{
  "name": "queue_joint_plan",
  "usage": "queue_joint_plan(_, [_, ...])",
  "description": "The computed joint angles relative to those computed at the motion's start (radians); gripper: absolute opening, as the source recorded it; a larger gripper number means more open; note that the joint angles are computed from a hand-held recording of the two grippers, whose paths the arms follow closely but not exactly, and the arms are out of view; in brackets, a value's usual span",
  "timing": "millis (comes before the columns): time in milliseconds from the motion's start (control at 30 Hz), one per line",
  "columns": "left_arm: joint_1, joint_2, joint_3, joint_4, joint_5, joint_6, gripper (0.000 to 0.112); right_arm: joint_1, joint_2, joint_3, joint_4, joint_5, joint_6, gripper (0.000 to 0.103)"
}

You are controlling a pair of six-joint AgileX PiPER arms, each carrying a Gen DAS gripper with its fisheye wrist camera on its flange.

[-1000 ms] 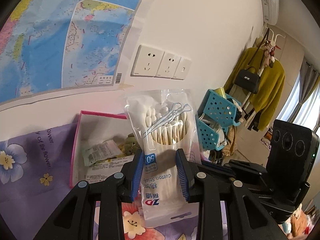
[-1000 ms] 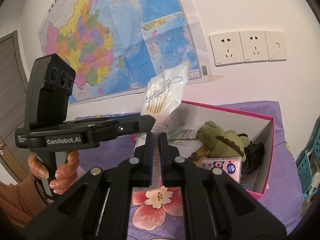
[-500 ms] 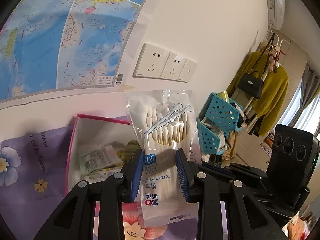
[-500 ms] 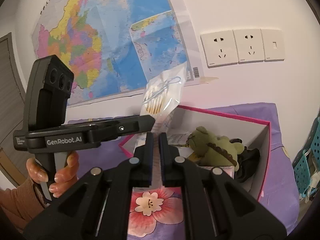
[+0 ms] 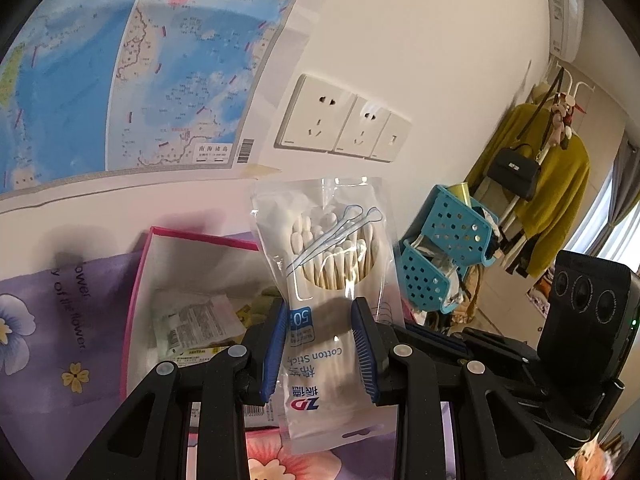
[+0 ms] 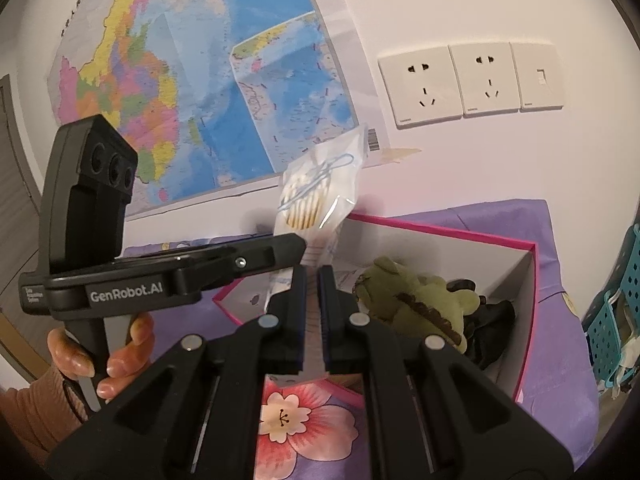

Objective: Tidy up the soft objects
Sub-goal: 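Lower the cotton-swab pack into the pink box and open the left gripper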

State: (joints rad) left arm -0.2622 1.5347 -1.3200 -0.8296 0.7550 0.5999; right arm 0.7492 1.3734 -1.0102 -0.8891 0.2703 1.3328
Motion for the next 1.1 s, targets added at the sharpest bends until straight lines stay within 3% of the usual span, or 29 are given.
queue_joint_plan(633, [0.000, 0.111, -0.065, 0.059, 0.003, -0.094, 0.032, -0.067, 0.102, -0.061, 0.208, -0.010, -0.201, 0.009])
queue_joint_plan(1100, [0.006, 0.172, -0.087, 0.086, 0.036, -0.126, 0.032, -0.087, 0.143, -0.049, 0.228, -0.005, -0.180, 0.011])
